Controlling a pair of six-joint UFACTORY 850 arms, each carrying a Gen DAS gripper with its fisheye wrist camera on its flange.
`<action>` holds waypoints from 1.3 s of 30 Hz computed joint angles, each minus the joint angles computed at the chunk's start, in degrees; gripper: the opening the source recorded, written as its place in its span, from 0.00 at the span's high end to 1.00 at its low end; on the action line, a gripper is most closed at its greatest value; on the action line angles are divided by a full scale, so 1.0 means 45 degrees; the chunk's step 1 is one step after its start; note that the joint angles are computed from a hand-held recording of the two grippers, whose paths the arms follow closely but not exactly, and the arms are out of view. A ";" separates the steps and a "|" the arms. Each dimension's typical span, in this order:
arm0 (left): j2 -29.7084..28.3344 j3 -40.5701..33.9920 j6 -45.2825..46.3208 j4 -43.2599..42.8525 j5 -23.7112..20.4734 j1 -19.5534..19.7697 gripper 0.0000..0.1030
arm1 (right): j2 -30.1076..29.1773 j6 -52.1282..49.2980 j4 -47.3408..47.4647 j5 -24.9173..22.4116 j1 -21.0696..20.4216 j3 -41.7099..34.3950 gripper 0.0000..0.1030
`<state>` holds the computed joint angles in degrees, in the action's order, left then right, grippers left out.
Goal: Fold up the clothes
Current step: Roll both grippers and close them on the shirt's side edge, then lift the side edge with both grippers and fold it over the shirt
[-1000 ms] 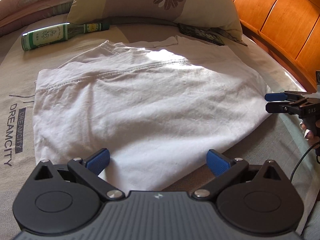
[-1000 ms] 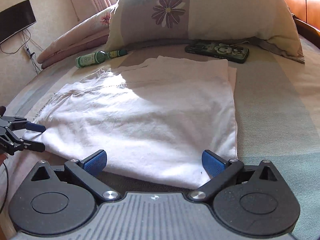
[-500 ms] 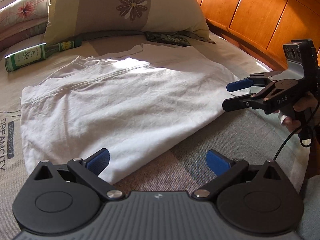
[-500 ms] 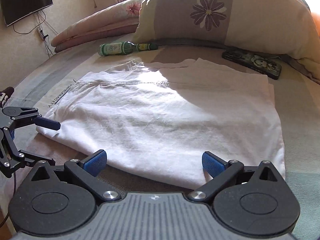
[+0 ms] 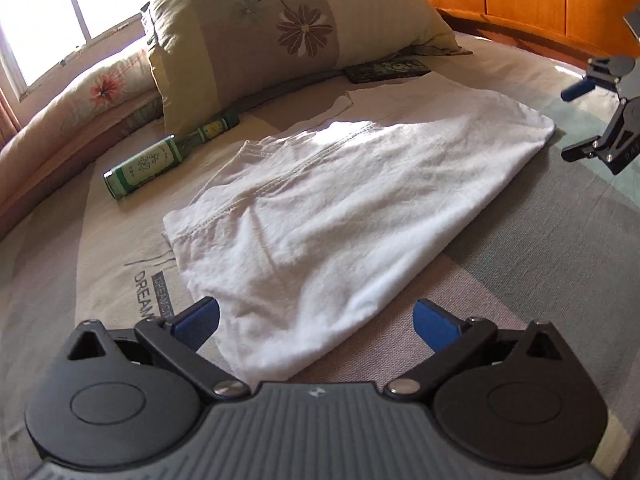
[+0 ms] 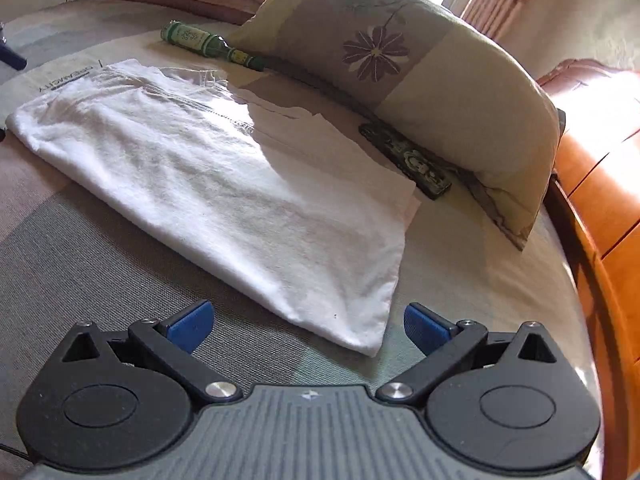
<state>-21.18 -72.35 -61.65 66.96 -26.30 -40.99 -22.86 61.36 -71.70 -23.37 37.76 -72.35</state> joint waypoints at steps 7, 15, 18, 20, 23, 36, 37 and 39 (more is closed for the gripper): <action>-0.1739 -0.1366 0.1348 0.2070 -0.1109 -0.0874 0.01 | -0.0885 -0.0539 -0.3903 -0.1200 0.0789 -0.0405 0.00; -0.3505 -0.3133 0.1781 0.4165 -0.2026 -0.1274 0.01 | -0.2259 -0.0977 -0.5006 -0.0935 0.1011 -0.1859 0.00; -0.4016 -0.3607 0.1944 0.5127 -0.2349 -0.1407 0.01 | -0.2774 -0.0932 -0.5394 -0.0893 0.1095 -0.2497 0.00; -0.4183 -0.3788 0.2073 0.5358 -0.2440 -0.1410 0.00 | -0.2923 -0.0889 -0.5902 -0.0949 0.1125 -0.2605 0.00; -0.4134 -0.3661 0.2298 0.5397 -0.2738 -0.1334 0.00 | -0.2685 -0.0447 -0.6677 -0.1064 0.0933 -0.2137 0.00; -0.3875 -0.2735 0.3077 0.5898 -0.5678 -0.1187 0.01 | -0.2551 -0.0841 -0.6827 -0.3390 0.0428 -0.1377 0.00; -0.3962 -0.2860 0.3022 0.6068 -0.5560 -0.1249 0.01 | -0.2666 -0.0743 -0.7154 -0.3482 0.0546 -0.1466 0.00; -0.4151 -0.3192 0.2965 0.6217 -0.5176 -0.1351 0.01 | -0.2780 -0.0648 -0.7520 -0.3065 0.0716 -0.1672 0.00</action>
<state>-39.86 -86.71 -48.31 94.94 -49.59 -47.07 -35.37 58.44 -105.54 -37.16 40.99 -79.87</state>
